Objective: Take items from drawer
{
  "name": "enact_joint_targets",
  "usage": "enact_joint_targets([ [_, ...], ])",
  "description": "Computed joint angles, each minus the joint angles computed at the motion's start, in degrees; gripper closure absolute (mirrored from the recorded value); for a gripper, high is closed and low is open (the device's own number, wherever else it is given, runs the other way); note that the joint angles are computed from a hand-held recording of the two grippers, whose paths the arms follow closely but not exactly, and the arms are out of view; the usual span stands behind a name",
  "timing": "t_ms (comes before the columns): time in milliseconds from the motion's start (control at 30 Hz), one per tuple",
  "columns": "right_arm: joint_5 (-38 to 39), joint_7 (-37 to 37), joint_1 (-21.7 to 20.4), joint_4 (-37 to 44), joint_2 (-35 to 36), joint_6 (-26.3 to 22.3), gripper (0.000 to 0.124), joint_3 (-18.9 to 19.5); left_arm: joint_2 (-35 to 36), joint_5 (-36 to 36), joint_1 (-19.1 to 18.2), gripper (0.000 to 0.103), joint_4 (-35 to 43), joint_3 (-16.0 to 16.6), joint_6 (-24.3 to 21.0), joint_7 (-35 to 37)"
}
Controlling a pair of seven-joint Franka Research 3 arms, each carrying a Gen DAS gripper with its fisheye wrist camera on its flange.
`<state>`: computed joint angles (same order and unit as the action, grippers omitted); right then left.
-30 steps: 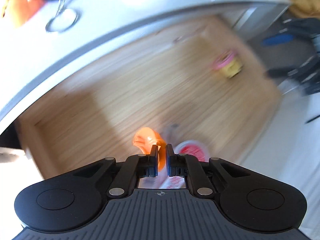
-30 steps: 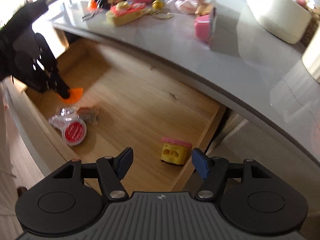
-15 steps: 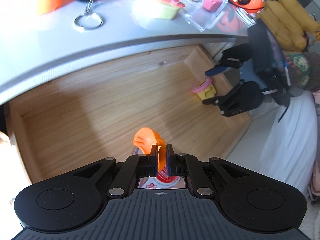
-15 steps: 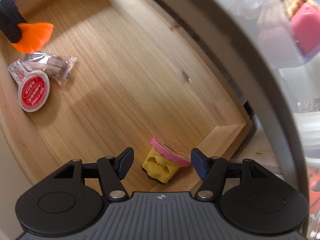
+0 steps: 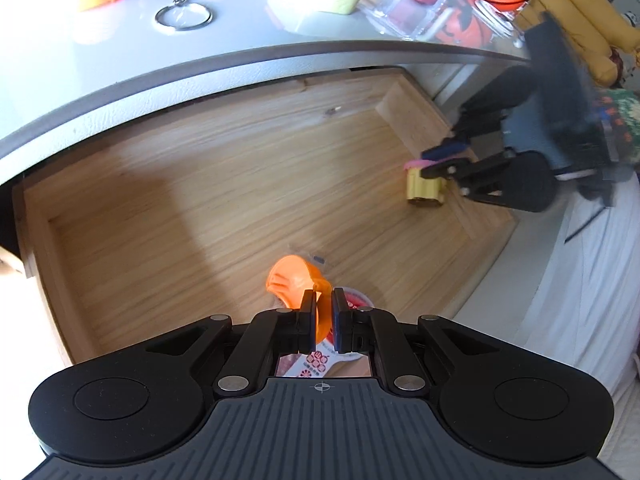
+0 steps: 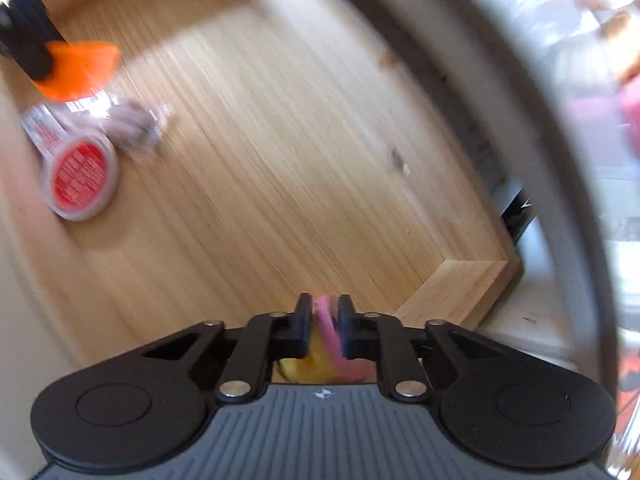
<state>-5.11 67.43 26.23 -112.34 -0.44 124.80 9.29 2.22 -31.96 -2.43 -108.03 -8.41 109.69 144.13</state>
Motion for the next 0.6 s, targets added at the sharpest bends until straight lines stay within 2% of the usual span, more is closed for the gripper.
enact_joint_targets([
  [167, 6.2, -0.4, -0.7, -4.1, -6.5, 0.5, 0.123, -0.3, -1.0, -0.6, 0.0, 0.094, -1.2, 0.2, 1.3, -0.4],
  [333, 11.9, -0.6, -1.6, -5.5, -9.8, -0.4, 0.122, -0.8, -1.7, -3.9, 0.2, 0.094, -1.6, 0.8, 1.9, -1.6],
  [433, 13.7, 0.1, -2.2, -5.5, -9.4, -0.6, 0.109, -0.8, -1.4, -4.6, 0.3, 0.094, -1.2, 0.9, 2.3, -2.7],
  [500, 11.9, 1.3, -2.4, -4.9, -8.1, 1.1, 0.087, 0.0, -1.2, -4.6, 0.3, 0.094, -1.0, 0.8, 2.3, -3.1],
  [600, 7.9, 1.3, -1.8, -4.8, -6.0, 4.6, 0.084, 1.0, -0.8, -4.1, 0.3, 0.094, -0.7, 0.7, 1.8, -3.5],
])
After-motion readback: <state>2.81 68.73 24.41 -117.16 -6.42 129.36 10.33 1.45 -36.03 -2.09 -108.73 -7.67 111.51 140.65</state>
